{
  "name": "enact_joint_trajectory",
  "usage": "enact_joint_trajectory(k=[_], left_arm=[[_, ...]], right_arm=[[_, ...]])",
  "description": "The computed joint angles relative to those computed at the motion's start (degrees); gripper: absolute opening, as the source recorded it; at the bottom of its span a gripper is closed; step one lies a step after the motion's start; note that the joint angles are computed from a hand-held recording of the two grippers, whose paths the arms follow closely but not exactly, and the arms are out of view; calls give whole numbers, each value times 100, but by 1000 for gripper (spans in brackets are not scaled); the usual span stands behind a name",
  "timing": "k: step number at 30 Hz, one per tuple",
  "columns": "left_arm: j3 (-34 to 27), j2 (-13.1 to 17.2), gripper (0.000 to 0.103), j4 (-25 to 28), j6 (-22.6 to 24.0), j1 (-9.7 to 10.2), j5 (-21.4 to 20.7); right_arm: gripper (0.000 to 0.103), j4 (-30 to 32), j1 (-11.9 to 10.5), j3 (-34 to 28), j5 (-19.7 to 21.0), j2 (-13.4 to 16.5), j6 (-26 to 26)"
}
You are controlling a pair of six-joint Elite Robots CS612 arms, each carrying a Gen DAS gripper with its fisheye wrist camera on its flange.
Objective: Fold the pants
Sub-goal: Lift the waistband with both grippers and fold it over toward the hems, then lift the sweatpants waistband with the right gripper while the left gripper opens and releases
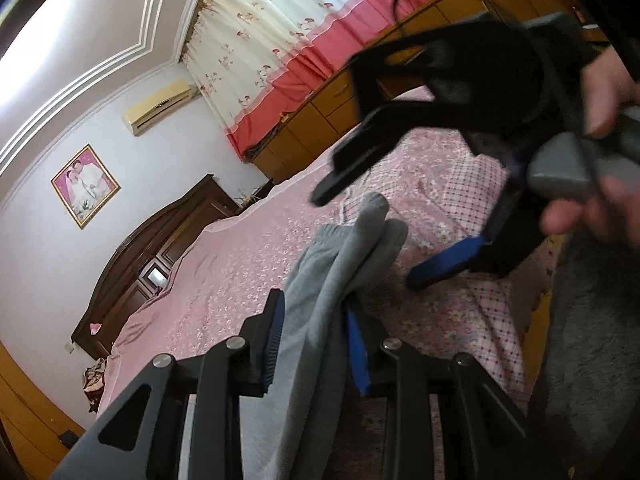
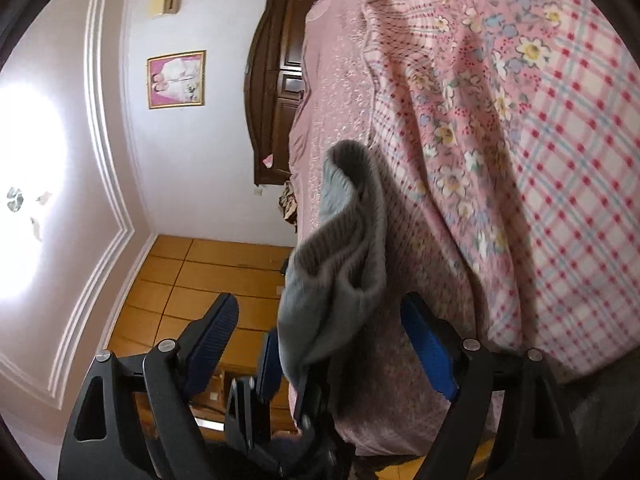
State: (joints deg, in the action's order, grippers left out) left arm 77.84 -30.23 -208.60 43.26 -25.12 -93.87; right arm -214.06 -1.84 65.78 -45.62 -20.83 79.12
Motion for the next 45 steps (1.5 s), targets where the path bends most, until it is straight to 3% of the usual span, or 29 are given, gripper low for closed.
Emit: enact_joint_trajectory(k=[5,7,10,11,14,22,27,31,37,45], left_arm=[[77,-43,32,0,-91,6,-136],[90,-57,32,26,-146,6,-152],[134,-88,32,101,-289,18,-218],[147,-90,32,91,-292,18,-219],[189,-131,32,192,-298,39,-324],[456,-475,39,835,-620,219,-965],[568,-697,53,1277,-706,435,-1193],[643,-838,56,1674,-645,645,-1149],[643,-903,56,2026,-651,993,-642],[333,-873,57,2594,-1750,1535,-239]], right_arm=[[84,-44,-28,-195,31,120,345],[80,-73,-40,-264,38,174,504],[52,251,-45,-175,51,101,254],[32,362,-44,-118,32,62,138],[23,375,-38,-56,-82,44,216],[20,860,-29,294,-239,-165,-417],[20,1515,0,432,-429,-412,-1152],[20,1998,38,524,-627,-625,-1765],[19,3212,138,554,-1088,-992,-3119],[19,4257,374,272,-1986,-1233,-4079]])
